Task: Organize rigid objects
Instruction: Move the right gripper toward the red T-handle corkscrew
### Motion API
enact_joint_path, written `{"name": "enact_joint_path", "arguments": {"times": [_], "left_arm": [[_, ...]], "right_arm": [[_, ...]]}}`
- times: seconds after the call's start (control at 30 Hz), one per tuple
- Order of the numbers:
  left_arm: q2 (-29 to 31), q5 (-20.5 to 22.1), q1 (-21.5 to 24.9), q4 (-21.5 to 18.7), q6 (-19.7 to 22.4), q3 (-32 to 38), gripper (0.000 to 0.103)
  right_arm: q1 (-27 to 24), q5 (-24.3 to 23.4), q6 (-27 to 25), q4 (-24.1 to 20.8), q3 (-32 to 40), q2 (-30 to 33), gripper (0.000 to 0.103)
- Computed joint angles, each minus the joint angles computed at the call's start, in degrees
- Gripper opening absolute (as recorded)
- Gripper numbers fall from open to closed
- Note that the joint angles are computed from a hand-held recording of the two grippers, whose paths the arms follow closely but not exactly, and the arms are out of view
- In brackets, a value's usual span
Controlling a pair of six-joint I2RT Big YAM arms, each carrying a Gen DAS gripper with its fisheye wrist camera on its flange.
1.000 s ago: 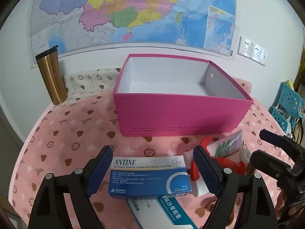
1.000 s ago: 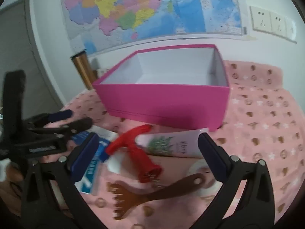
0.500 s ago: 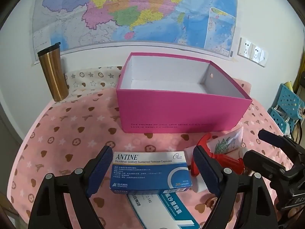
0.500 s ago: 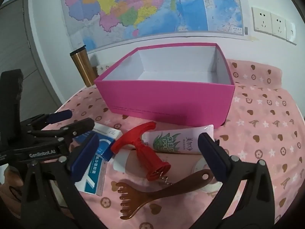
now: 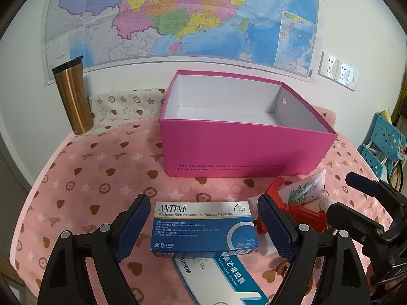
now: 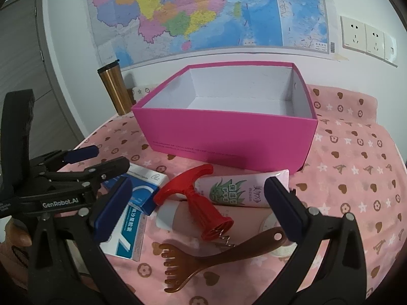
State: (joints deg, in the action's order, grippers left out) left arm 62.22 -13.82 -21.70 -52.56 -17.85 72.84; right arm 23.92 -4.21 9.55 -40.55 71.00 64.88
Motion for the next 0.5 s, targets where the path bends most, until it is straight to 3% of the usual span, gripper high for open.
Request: {"name": "enact_joint_path", "arguments": {"times": [0.5], "left_arm": [[0.1, -0.1, -0.1, 0.1, 0.2, 0.1, 0.088]], "right_arm": [[0.0, -0.9, 0.2, 0.4, -0.2, 0.1, 0.103]]}}
